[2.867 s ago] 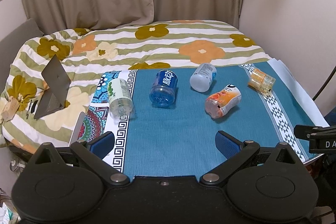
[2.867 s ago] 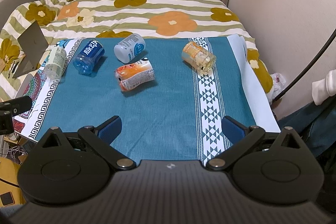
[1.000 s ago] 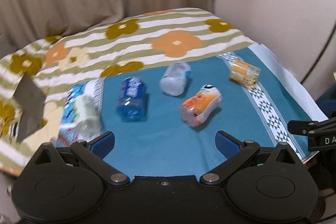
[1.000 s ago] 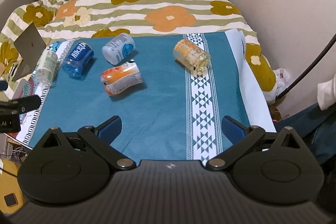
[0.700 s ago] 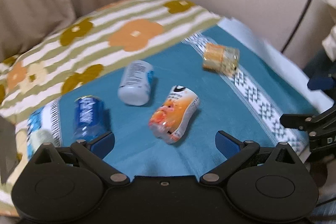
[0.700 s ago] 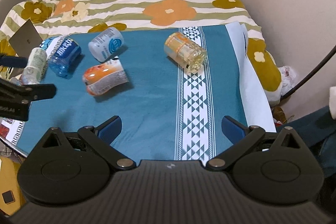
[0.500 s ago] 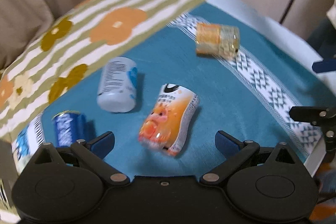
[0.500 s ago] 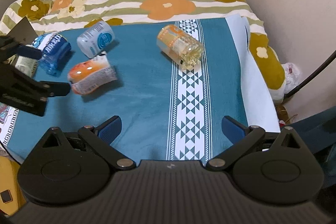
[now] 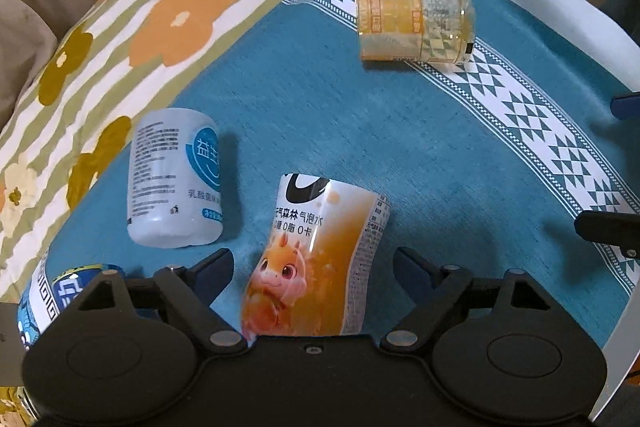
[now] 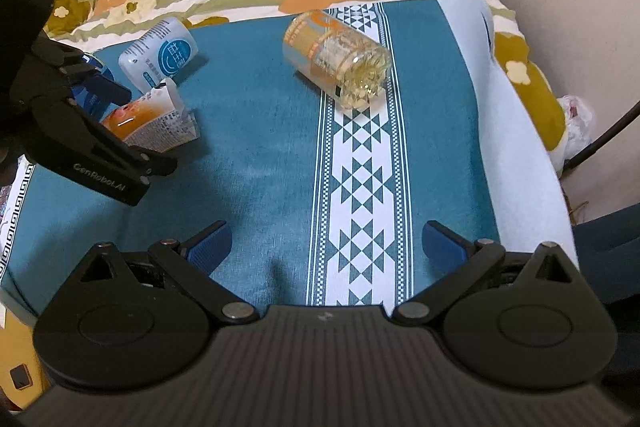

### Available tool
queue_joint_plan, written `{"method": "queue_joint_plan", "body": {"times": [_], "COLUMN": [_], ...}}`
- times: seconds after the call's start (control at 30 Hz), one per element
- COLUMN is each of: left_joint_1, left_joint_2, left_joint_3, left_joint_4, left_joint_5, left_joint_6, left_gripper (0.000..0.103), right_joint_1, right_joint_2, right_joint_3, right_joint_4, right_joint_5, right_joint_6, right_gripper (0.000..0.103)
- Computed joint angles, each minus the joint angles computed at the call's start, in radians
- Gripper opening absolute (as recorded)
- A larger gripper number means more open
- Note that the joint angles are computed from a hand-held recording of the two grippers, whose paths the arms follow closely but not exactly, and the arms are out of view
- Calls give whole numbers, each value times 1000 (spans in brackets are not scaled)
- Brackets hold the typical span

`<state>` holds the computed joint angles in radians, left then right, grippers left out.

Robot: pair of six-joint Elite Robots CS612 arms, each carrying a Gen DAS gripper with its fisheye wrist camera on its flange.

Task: Flip cup upright
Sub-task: 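Move the left tool to the orange-labeled cup lying on its side and close on it, then lift the orange-labeled cup with the left tool toward the right tool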

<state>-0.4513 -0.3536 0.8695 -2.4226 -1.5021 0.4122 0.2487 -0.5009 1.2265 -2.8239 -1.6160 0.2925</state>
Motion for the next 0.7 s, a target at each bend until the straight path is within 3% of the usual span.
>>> {"method": "queue_joint_plan", "body": {"times": [0.07, 0.1, 0.43, 0.7], "left_joint_1": [1, 1, 6, 9], "left_joint_2": [7, 9, -10, -91], "left_joint_3": [-13, -18, 6, 146], "left_joint_4": [22, 35, 32, -61], "left_joint_5": [-3, -1, -15, -39], "left_joint_6": [1, 2, -51, -196], "left_gripper": [81, 67, 64, 63], "right_joint_1": [-2, -3, -2, 7], "right_joint_2": [3, 4, 7, -11], "right_joint_3": [-3, -5, -17, -7], "right_joint_4": [2, 3, 11, 11], "right_joint_5": [8, 11, 23, 13], "right_joint_6": [5, 6, 0, -12], "right_gripper": [103, 103, 103, 103]}}
